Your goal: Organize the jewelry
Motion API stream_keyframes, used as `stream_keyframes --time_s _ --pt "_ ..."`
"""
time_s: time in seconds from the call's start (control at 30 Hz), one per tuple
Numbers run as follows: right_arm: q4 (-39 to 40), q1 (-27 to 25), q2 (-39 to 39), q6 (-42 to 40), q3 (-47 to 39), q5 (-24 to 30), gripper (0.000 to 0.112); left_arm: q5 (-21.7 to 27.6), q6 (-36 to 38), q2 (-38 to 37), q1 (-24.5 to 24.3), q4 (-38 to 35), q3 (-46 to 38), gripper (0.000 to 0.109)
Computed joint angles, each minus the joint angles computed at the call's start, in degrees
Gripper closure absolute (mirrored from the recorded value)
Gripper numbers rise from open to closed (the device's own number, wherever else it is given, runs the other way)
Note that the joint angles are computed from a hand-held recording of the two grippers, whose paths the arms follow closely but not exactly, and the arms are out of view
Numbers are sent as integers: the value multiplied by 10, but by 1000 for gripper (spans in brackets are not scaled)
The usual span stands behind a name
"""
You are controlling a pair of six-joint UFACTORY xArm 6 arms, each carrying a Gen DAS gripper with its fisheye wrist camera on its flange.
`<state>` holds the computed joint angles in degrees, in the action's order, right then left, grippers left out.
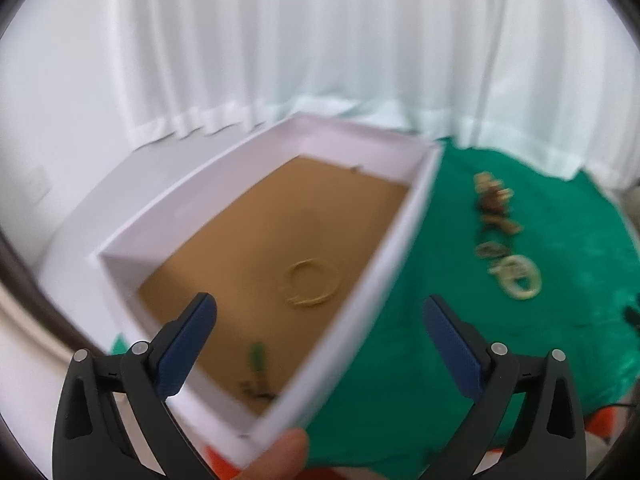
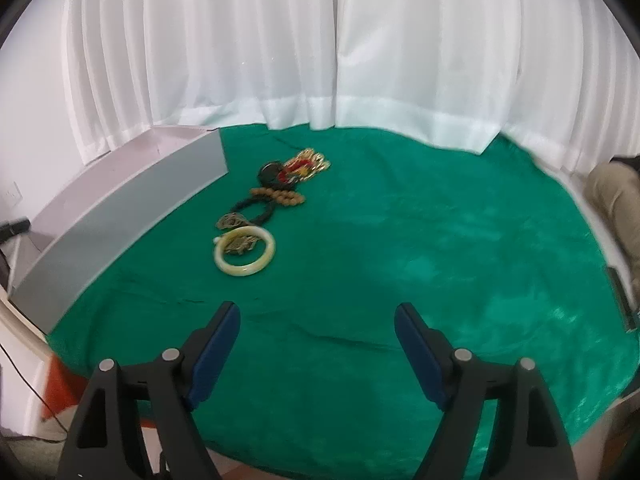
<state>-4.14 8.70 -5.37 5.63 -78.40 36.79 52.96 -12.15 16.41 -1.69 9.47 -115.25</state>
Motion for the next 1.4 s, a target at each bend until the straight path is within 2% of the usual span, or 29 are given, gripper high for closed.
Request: stream_keyframes --time_s 0.1,0.17,0.2,0.27,0.33,0.43,0.5,0.67,0.77,0.97,1.13,1.4 --pt "-38 -4 -16 3 12 -20 31 -9 47 12 -16 -74 -20 6" --pt "-61 -7 -28 6 24 -46 31 -8 69 19 -28 -90 -29 6" --pt "-63 -8 -33 -5 29 -55 26 -11 81 22 -38 -91 -31 6" --pt "-55 -9 -35 -19 28 -52 21 -17 92 22 -55 -84 -25 6" --pt "-25 -11 -39 -37 28 -41 21 -3 107 25 -73 -86 -25 6" --pt "-9 -10 -45 -46 36 -28 21 17 119 29 -89 -137 -26 6" --pt "-6 -8 -51 -45 44 -25 21 9 113 18 -97 -153 -5 6" --pt "27 -8 -50 -57 43 3 21 -14 86 -2 -116 -99 34 6" --pt "35 -4 -40 -55 34 19 21 -11 79 -12 -112 -111 51 6" --pt "79 11 -38 -79 34 6 21 -12 75 -15 -108 -110 63 6" --pt "84 29 -25 -93 21 31 21 -17 77 -21 -108 -123 75 6" --pt "90 33 -17 -91 12 61 21 -4 68 -22 -113 -100 79 6"
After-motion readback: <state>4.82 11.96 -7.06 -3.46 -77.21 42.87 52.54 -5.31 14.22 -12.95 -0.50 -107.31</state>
